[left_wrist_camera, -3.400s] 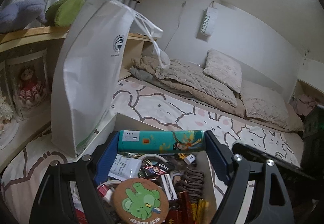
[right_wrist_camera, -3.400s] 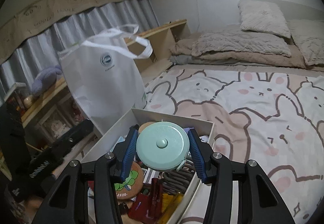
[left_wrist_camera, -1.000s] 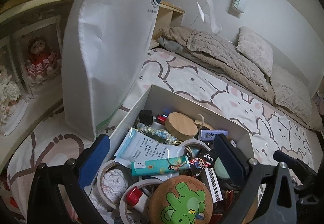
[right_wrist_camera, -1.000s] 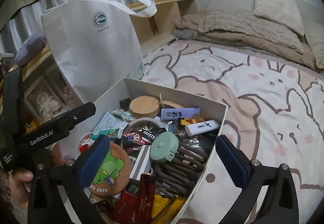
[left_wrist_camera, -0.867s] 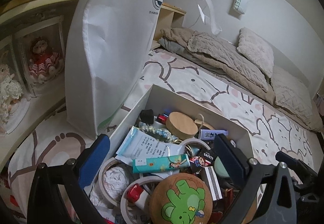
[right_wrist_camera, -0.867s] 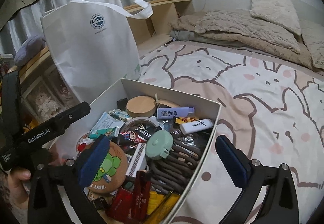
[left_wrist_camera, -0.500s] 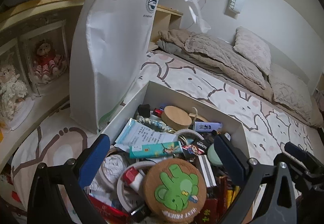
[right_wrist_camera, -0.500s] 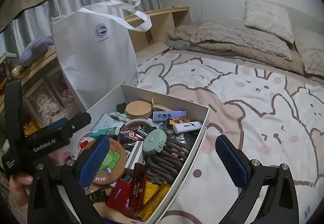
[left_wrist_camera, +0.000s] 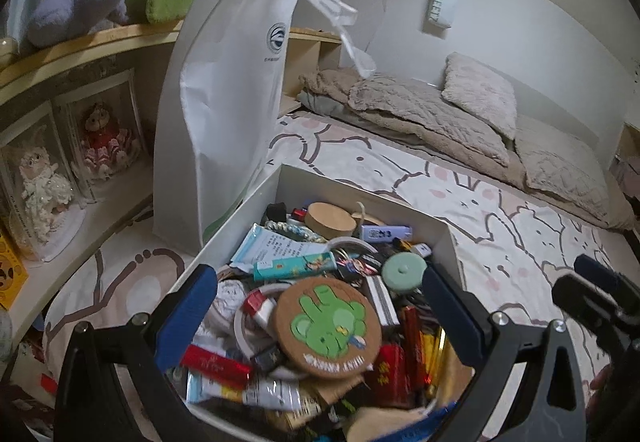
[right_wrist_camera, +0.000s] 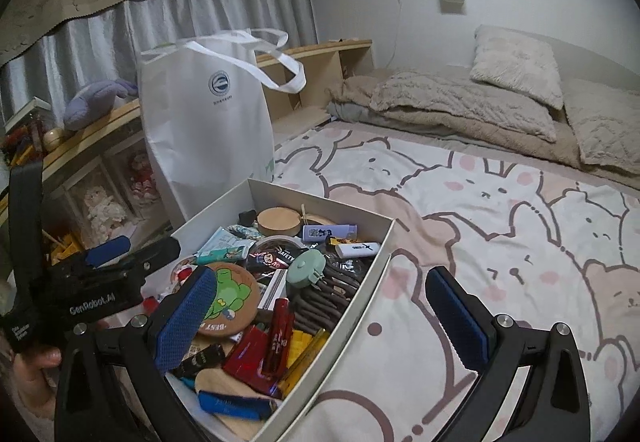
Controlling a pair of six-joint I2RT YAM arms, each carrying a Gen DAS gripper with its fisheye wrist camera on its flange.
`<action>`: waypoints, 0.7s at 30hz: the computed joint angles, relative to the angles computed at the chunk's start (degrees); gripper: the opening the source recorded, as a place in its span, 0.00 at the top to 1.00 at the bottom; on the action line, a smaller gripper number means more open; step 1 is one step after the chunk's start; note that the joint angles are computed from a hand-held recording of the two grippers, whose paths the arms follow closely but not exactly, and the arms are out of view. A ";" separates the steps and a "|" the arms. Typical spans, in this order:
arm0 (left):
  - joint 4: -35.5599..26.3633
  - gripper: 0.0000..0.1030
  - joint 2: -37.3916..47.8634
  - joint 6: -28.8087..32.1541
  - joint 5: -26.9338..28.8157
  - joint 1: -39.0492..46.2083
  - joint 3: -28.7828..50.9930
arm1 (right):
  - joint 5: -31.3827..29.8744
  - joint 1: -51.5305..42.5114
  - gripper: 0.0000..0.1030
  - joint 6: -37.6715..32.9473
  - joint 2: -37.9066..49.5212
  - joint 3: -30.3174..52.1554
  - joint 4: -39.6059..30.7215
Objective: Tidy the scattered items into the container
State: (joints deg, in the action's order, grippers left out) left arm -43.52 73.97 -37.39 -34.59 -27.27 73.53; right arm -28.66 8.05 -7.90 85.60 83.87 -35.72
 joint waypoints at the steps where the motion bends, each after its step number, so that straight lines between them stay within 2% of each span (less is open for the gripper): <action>1: -1.01 0.00 -0.27 -0.57 -1.19 -1.43 0.30 | -0.18 -0.35 0.00 -0.12 -0.70 -0.42 -0.09; 9: -7.76 0.00 -2.50 -6.06 -8.83 -10.98 2.57 | -1.63 -4.35 0.00 -2.15 -8.47 -5.48 -0.90; 15: -15.35 0.00 -1.46 -12.13 -15.14 -18.77 5.43 | -3.50 -7.64 0.00 -4.01 -13.74 -8.57 -2.34; 21: -21.00 0.00 -1.36 -18.25 -18.96 -24.51 6.17 | -5.84 -11.10 0.00 -5.97 -18.11 -10.97 -4.35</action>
